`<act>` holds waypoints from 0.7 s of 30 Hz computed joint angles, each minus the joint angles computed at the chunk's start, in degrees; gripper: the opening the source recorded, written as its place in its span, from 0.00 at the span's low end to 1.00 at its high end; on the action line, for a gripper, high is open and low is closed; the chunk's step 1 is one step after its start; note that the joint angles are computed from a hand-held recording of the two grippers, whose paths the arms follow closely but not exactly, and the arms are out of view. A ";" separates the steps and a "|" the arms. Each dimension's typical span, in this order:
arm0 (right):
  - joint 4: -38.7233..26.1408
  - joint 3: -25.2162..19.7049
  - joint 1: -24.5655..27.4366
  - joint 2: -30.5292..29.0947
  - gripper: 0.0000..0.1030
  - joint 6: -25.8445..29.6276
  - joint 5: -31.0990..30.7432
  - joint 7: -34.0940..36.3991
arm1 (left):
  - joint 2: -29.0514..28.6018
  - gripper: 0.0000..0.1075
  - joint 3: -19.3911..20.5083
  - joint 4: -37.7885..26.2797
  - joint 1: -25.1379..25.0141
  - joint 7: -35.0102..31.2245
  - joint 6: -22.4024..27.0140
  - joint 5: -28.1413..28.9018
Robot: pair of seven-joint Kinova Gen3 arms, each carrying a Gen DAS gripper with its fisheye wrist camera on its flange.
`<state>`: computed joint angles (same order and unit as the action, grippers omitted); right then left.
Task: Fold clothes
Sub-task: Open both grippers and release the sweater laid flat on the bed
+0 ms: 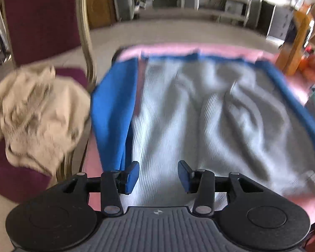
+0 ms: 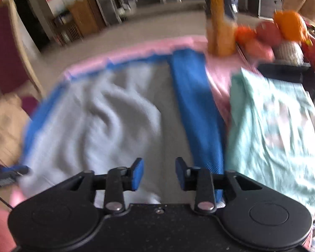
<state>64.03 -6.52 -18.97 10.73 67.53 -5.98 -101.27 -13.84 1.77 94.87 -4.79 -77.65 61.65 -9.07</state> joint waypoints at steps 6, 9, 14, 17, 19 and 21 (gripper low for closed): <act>-9.67 0.14 0.44 1.74 0.45 -3.09 -2.86 -1.55 | 0.07 0.45 -0.16 -3.99 -0.72 0.58 -3.62 0.82; -13.92 1.30 -1.41 4.43 0.48 -5.29 1.32 -3.80 | 1.80 0.46 0.93 -5.35 -1.46 2.23 -4.88 -1.84; -14.29 3.33 -3.02 8.35 0.50 -11.04 6.78 -8.06 | 6.12 0.46 0.51 -4.34 -1.24 3.26 -7.35 -3.79; -12.98 4.91 -3.01 11.58 0.47 -15.04 9.15 -11.55 | 10.07 0.46 0.45 -3.60 -0.48 4.55 -7.85 -5.27; -13.72 5.61 -2.14 14.73 0.40 -16.26 9.36 -13.97 | 13.19 0.46 0.09 -4.16 0.37 4.24 -7.19 -5.57; -17.06 6.27 -1.11 19.10 0.34 -15.77 8.93 -16.46 | 15.29 0.47 -0.28 -4.49 1.37 3.83 -6.91 -6.64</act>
